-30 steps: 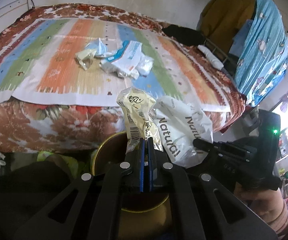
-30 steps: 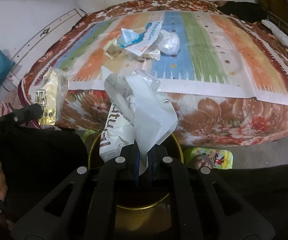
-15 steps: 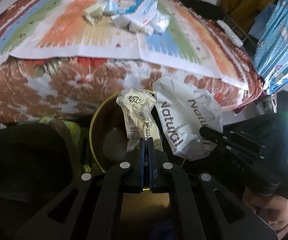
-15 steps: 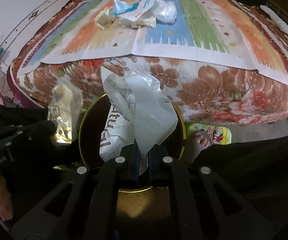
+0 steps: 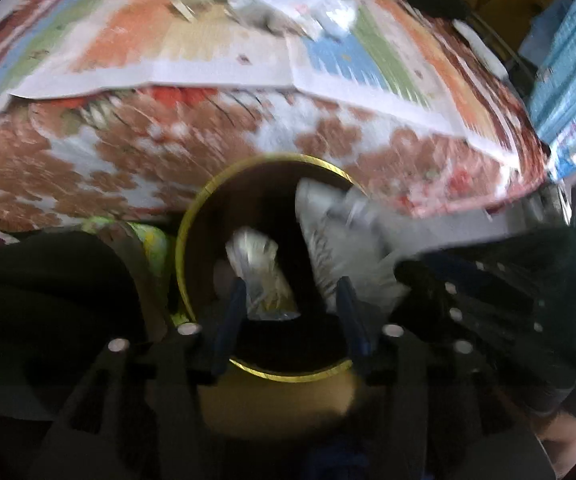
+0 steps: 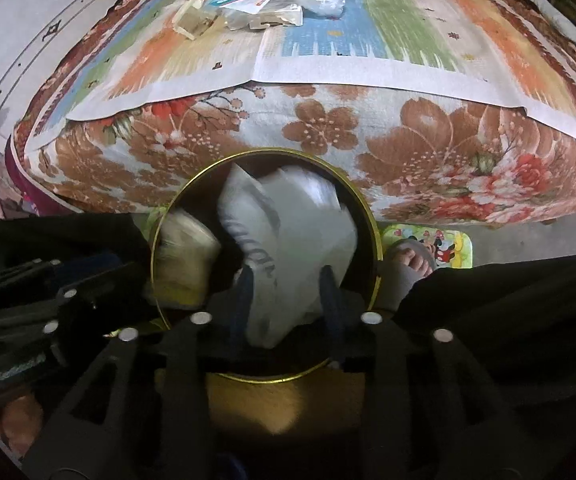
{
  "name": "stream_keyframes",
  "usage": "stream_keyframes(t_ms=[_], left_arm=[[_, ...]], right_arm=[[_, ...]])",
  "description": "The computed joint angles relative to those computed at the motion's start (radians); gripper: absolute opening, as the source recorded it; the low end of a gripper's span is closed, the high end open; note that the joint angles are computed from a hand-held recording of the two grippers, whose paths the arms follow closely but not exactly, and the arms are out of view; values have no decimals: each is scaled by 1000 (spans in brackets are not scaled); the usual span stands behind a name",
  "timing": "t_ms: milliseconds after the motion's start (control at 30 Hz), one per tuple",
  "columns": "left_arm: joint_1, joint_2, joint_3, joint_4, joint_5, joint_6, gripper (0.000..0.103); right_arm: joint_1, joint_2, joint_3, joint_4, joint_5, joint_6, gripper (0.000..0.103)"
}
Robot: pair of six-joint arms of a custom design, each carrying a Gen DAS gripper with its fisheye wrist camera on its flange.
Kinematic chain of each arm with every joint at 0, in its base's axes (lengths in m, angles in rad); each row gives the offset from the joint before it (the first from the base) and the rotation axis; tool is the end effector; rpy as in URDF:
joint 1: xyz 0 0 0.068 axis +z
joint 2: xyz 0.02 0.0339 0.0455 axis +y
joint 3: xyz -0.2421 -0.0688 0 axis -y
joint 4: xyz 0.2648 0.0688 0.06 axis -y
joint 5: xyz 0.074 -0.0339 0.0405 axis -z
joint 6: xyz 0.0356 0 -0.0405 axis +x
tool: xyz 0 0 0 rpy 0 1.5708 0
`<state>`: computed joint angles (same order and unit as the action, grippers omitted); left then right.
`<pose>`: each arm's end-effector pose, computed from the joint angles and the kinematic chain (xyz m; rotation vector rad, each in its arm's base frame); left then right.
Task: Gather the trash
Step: 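Open both grippers to drop the wrapper and bag into the bin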
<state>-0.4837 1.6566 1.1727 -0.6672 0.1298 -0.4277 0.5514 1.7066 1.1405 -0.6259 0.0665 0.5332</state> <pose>0.3056 -0.1657 0.1848 0.1167 2.7882 -0.4244 0.2985 0.1808 0.1602 -0.0076 2.7768 0.1956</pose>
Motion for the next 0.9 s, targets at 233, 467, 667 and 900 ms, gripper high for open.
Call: stream_keyframes(t_ms=[233,467,667,900], left_arm=[[-2,-14,7,8,-27,0,46],[49,-32,60,21,-41,10,46],[67,-5,116,-7,-50,31,49],[101,30,220,-51,-58,77,54]], right_arm=[[-7,-19,-12,29,-7,0,37],[-44,24,58,29,-21,-25,42],[-68,43,110,27,-42,-62,49],[-112,68,206,-3,-61,-122,62]])
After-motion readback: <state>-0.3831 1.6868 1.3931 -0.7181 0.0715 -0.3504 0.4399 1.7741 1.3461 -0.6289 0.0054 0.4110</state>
